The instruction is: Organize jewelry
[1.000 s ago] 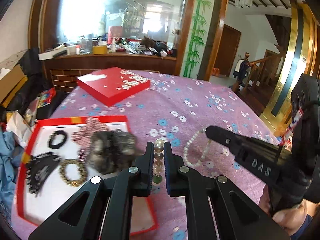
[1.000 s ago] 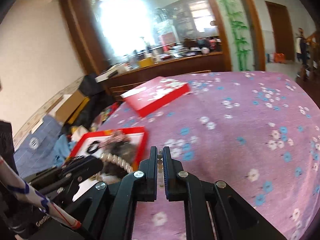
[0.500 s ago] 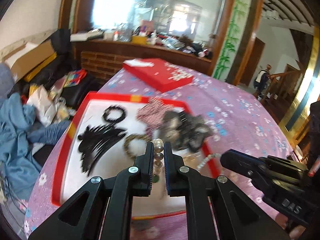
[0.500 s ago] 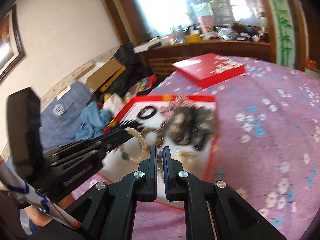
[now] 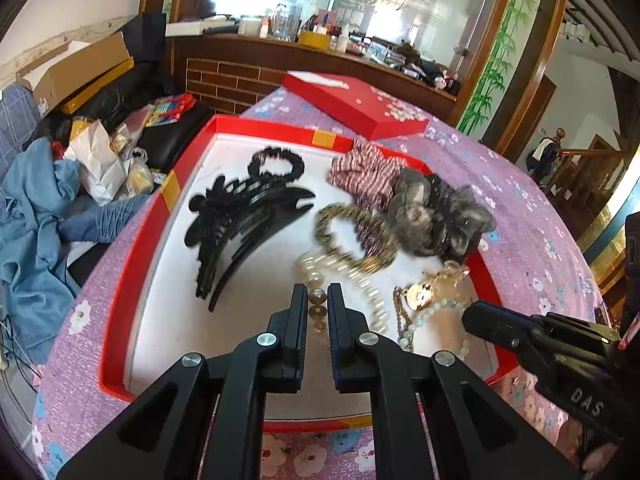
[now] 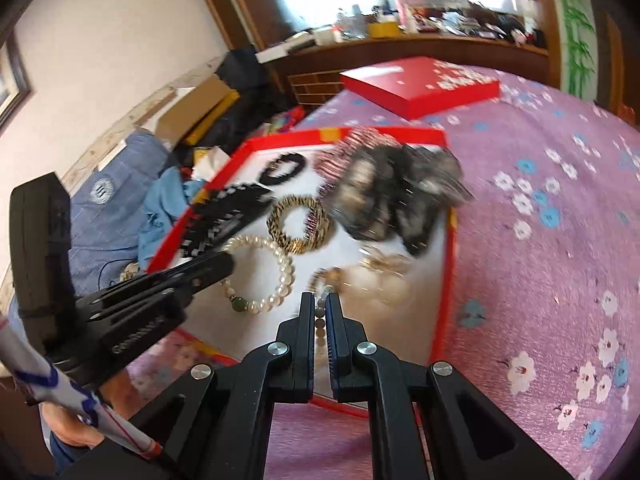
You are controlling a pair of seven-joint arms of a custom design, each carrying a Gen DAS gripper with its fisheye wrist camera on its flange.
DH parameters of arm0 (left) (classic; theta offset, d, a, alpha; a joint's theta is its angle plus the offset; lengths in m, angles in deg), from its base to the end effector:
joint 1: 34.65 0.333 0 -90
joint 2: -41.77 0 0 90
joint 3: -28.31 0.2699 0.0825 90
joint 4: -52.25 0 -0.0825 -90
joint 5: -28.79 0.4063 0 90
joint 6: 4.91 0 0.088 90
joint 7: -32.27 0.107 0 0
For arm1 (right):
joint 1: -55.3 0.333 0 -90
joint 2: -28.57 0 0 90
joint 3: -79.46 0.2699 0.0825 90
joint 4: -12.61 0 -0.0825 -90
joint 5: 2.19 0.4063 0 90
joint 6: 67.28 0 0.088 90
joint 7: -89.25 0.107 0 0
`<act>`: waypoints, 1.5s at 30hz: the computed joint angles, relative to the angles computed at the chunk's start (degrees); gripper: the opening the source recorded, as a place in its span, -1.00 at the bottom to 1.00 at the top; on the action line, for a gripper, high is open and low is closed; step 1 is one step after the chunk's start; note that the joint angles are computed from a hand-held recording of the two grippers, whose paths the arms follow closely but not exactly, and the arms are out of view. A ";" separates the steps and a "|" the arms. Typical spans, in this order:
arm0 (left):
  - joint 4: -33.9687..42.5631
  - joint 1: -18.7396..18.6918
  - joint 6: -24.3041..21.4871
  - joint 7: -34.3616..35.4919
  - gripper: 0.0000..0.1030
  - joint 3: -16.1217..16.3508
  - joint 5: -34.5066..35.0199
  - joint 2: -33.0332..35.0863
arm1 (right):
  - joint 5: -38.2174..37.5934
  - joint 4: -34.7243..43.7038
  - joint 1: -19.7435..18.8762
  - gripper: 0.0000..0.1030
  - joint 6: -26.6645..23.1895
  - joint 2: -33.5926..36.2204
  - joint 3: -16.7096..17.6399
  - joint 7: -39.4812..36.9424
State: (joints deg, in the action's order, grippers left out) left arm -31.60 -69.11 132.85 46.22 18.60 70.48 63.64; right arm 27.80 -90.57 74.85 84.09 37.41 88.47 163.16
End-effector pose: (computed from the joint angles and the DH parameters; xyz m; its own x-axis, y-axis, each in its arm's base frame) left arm 0.5332 -0.4865 0.4827 0.0853 -0.9695 0.2300 -0.7105 -0.2210 -0.6681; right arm 0.5925 0.3022 0.4819 0.4707 -0.8212 -0.3225 -0.7544 -0.1851 -0.6298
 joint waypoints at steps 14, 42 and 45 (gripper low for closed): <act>4.30 -3.97 -8.60 -2.78 -0.18 0.77 7.58 1.26 | -3.06 -5.09 0.39 -0.85 3.21 -4.49 -0.78 1.45; 13.54 -8.24 -21.27 0.32 0.20 1.54 7.06 7.41 | -3.90 -13.34 2.10 -0.44 5.05 -11.16 -2.82 3.29; 13.99 -8.13 -21.74 0.82 0.22 1.54 6.08 7.72 | -4.63 -13.54 2.17 -0.37 5.26 -11.32 -2.83 3.99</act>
State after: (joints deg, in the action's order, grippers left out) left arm -17.61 -77.23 111.12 47.04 20.14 76.57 71.35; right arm 23.17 -104.11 77.02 89.34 26.09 85.64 167.15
